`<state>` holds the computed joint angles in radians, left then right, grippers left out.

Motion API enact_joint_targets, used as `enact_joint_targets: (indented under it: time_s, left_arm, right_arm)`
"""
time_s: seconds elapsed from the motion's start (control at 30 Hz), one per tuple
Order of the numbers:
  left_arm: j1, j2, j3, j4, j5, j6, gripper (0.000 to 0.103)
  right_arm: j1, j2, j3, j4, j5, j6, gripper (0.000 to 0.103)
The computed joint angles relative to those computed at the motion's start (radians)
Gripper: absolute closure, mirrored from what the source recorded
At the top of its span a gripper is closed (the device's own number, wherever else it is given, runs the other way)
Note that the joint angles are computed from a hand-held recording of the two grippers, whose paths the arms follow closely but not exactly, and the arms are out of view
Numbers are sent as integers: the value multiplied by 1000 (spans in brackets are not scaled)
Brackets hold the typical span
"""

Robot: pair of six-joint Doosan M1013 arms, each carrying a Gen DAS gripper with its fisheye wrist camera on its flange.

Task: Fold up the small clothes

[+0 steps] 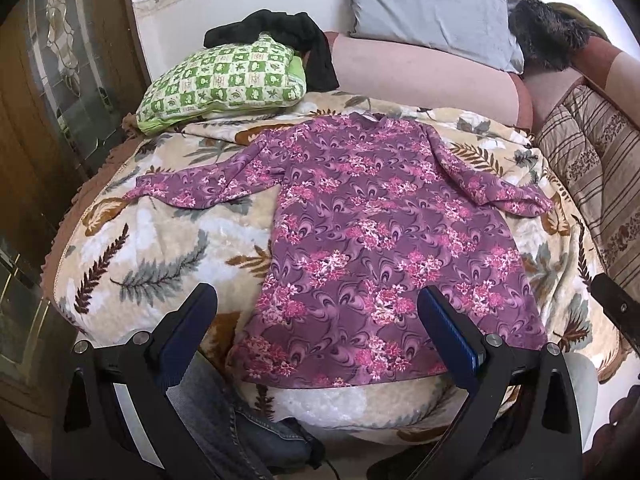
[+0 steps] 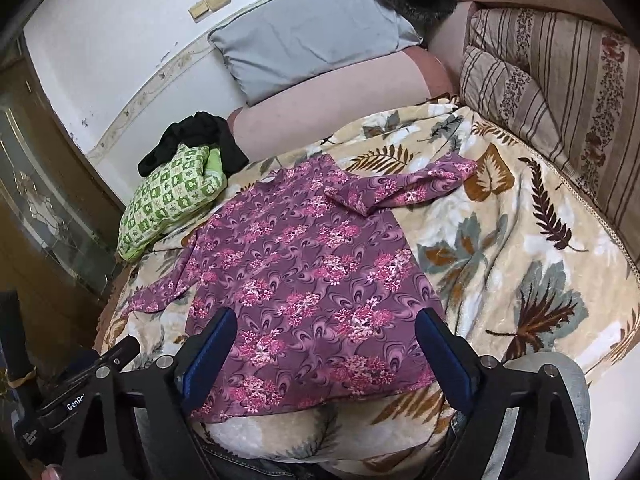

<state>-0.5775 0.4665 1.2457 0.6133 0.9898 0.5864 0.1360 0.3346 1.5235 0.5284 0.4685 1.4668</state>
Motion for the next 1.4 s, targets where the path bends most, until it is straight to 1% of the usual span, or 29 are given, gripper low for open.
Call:
enact_joint_targets:
  time_s: [0.1,0.23,0.37,0.43,0.47,0.57,0.7,0.87,0.97,1.07,1.13,1.2,1.33,1.4]
  left_arm:
    - [1,1,0,-5,-3,4,2]
    - [2,3,-1,-13,-5,7,2]
    - [2,6,-5,-18,-2,9,2]
    - [4,12,-14,-23,0,16,2]
    - [6,15,-18,-23,-1,19,2]
    - [11,28,-34,-32,-6,31,2]
    - [20,45,-52,-51,-13,57,2]
    - [40,78,-89,-86,-20,89,2]
    - [53,107,-125,-114,-18,111,2]
    - [66,144,-172,-152,-20,147,2]
    - [71,161,-192,-166,-28,160,2]
    - [73,179,-214,-175,-36,175,2]
    - [79,203,-237,-211,-60,206,2]
    - [80,212,-245,-227,-61,219,2]
  right_arm:
    - [-8,5,-3,24,13,-9,17]
    - [-10,9,-9,13,14,1,18]
    - [-23,24,-26,36,28,-5,20]
    - [-30,33,-39,37,42,9,22]
    - [-34,37,-45,38,46,15,24]
    - [-44,51,-60,40,51,35,26]
    - [-59,91,-107,49,90,50,31]
    - [-79,157,-185,41,127,85,33]
    - [-99,212,-254,67,162,89,33]
    - [-117,273,-341,30,183,154,33]
    - [-130,328,-422,-15,221,230,33]
    - [-144,387,-508,-35,269,287,33]
    - [-167,519,-708,-96,395,424,33]
    - [-174,570,-786,-141,441,490,34]
